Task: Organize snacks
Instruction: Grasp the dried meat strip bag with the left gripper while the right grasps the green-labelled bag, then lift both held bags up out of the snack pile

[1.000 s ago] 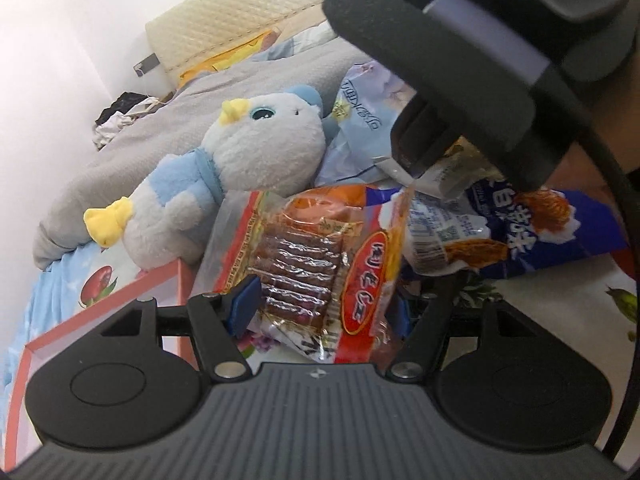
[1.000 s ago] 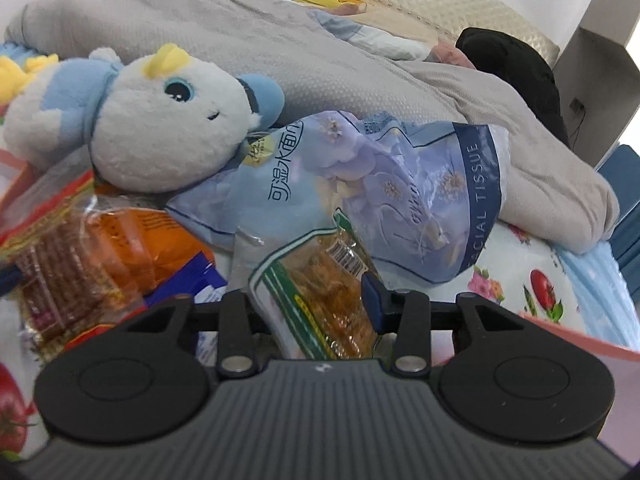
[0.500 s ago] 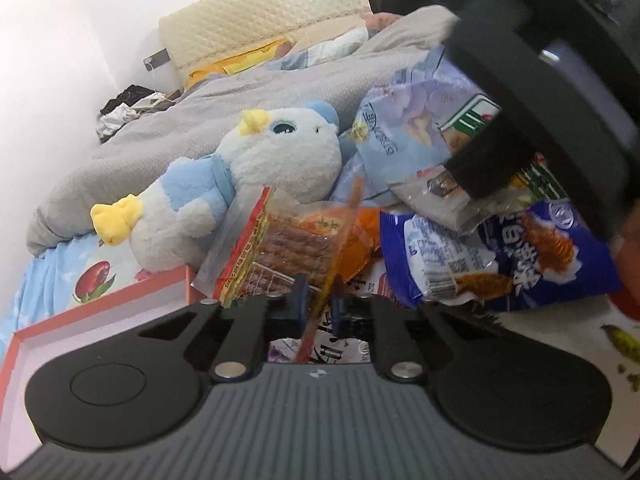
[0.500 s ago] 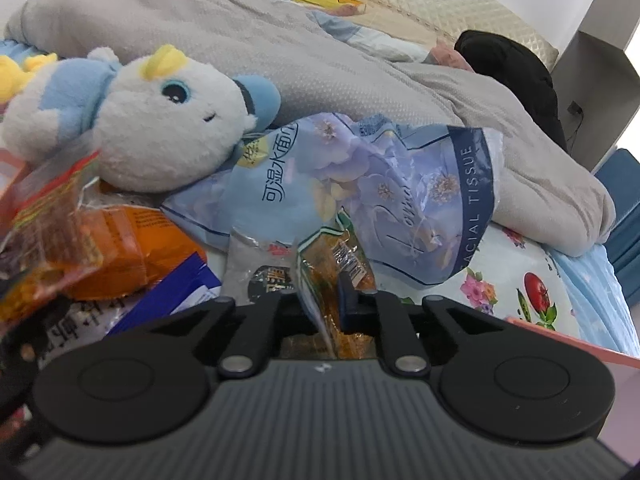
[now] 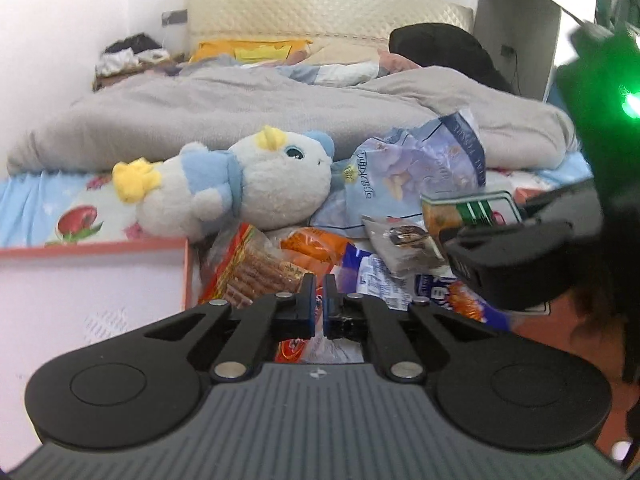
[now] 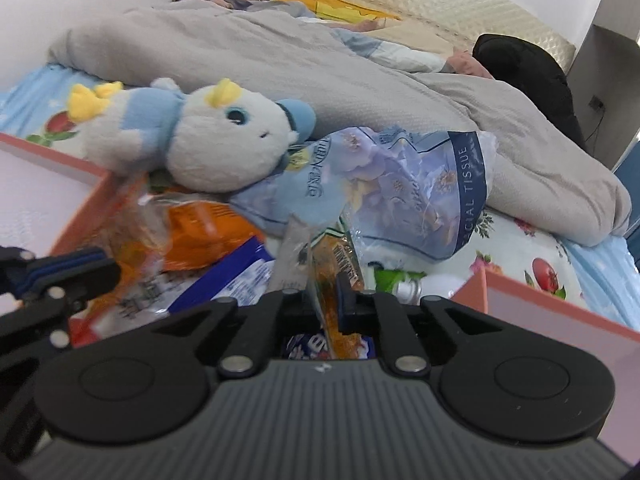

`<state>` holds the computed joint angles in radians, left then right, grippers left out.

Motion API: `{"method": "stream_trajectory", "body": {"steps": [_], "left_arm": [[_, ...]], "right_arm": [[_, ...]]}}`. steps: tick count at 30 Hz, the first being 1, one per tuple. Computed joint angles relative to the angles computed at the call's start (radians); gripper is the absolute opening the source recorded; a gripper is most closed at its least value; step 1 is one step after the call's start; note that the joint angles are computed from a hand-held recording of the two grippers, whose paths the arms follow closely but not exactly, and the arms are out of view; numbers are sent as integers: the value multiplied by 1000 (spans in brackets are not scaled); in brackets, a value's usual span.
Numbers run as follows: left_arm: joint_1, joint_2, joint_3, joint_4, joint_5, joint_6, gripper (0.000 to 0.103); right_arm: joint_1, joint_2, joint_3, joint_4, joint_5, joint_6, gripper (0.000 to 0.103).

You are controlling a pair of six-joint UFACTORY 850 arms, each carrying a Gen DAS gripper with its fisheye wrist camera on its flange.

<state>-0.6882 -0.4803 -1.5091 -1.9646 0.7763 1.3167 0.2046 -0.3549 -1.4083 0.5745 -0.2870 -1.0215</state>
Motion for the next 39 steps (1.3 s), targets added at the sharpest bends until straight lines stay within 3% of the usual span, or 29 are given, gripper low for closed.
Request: {"method": "stream_trajectory", "body": {"steps": [8,14,16,17,18,20,23,27,32,39], "left_arm": [[-50,90,109,4,-10,-113,1],[-16,149,183,-34,-109,-194,3],[7,157,184,-69,-141,-197,9],[20,158,180,-87,-157,-193,24],[34,158,175,-120,-173,-176,48],[53,151,158,-173,-172,-157,72],[83,141,136,-246,-201,-109,76],[130,94,65,-457,-221,9,94],[169,12,-47,-651,-172,119,96],[202,-64,-149,-783,-116,149,96]], "right_arm": [[-31,104,125,144,-62,-120,11],[-42,174,222,298,-63,-297,11],[-45,190,245,356,-64,-356,11],[-45,200,260,388,-63,-396,11],[-46,208,273,415,-62,-430,11],[-48,225,301,480,-60,-506,11],[-53,244,337,565,-66,-609,11],[-59,266,382,674,-68,-736,10],[-78,299,430,764,-95,-839,10],[-109,345,498,890,-137,-1005,10]]}}
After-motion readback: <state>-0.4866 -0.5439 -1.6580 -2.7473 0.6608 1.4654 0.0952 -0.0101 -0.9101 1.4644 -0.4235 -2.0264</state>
